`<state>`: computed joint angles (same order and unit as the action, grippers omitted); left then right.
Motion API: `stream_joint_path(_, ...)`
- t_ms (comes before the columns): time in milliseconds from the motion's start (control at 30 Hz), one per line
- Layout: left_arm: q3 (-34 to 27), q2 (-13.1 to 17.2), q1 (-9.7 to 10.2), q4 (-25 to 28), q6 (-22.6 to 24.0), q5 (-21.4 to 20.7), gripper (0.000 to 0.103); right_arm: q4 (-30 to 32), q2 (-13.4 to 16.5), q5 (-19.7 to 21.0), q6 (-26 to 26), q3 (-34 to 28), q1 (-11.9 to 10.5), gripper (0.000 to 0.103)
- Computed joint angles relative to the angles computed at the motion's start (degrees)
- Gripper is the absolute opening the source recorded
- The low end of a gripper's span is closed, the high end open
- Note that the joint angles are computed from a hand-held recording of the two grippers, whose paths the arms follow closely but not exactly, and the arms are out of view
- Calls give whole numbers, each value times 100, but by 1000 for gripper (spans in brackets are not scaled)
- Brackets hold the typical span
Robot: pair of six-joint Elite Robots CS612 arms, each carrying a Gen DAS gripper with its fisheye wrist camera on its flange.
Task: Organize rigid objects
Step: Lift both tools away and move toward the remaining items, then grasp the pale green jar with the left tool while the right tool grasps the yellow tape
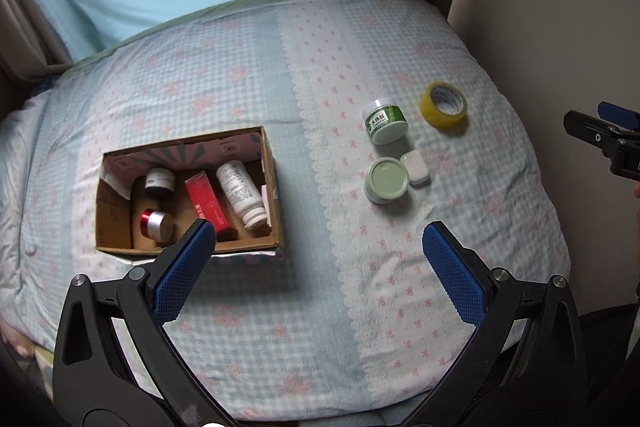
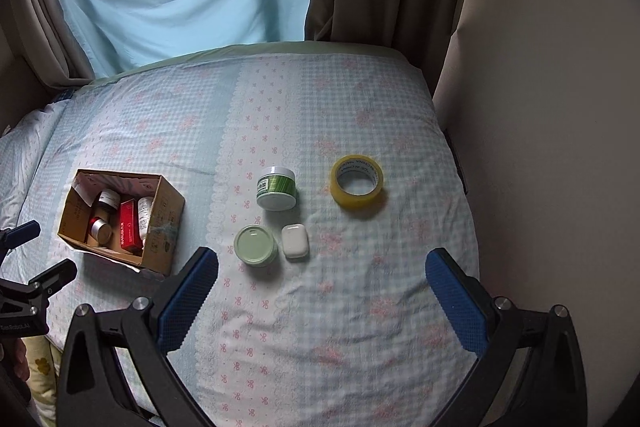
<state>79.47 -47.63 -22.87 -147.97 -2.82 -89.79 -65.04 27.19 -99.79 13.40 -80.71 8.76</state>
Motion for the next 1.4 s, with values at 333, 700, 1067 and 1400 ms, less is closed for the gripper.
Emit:
stream_joint_path(333, -443, 858, -308, -183, 594, 25, 103, -785, 541, 338, -158, 108, -325, 103)
stream_joint_path(700, -1184, 1803, -490, -212, 959, 153, 103, -2006, 950, 813, -720, 775, -601, 103)
stream_joint_path(1067, -1827, 2326, -515, 40, 936, 257, 103, -2632, 840, 1021, -1254, 1660, -711, 103)
stream_joint_path(1400, -2266, 2575, -494, 277, 947, 136, 82, -3091, 651, 1201, -1242, 2270, -777, 103)
